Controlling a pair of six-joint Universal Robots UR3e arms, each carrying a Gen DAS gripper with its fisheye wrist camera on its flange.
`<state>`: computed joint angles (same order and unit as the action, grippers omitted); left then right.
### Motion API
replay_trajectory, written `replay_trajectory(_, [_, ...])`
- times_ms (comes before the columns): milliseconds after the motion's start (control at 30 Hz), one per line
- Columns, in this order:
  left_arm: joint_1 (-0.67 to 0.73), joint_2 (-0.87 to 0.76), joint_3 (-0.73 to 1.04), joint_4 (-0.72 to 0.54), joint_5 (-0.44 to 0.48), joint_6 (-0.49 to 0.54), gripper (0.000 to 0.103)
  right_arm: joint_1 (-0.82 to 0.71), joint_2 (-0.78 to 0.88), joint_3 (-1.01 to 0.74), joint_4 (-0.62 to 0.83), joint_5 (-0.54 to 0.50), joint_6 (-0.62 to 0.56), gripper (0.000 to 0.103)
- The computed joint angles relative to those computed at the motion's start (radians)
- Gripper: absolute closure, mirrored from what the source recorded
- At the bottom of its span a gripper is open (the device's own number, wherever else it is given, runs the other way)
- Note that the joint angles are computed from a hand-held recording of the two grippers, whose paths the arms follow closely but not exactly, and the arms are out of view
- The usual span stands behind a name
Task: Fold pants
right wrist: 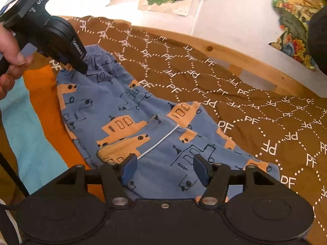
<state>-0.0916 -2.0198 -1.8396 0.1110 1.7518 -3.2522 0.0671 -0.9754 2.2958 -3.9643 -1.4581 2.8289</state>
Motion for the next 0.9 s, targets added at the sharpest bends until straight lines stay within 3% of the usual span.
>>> replay_trajectory(233, [-0.049,0.035,-0.022,0.066,0.015,0.055,0.089,-0.059,-0.026,0.054,-0.095,0.070,0.020,0.036])
replay_trajectory(367, [-0.091,0.076,-0.031,0.085,-0.003,0.102,0.089,-0.143,-0.114,0.082,-0.050,0.114,0.004,0.035])
replay_trajectory(533, [-0.177,0.098,-0.018,0.103,-0.035,0.200,0.089,-0.345,-0.300,0.142,0.159,0.254,-0.130,0.034])
replay_trajectory(767, [-0.307,0.030,0.056,0.091,-0.125,0.339,0.088,-0.689,-0.678,0.234,0.581,0.444,-0.296,0.026])
replay_trajectory(900, [-0.357,-0.031,0.130,0.022,-0.176,0.379,0.088,-0.842,-0.792,0.325,0.618,0.513,-0.338,0.024])
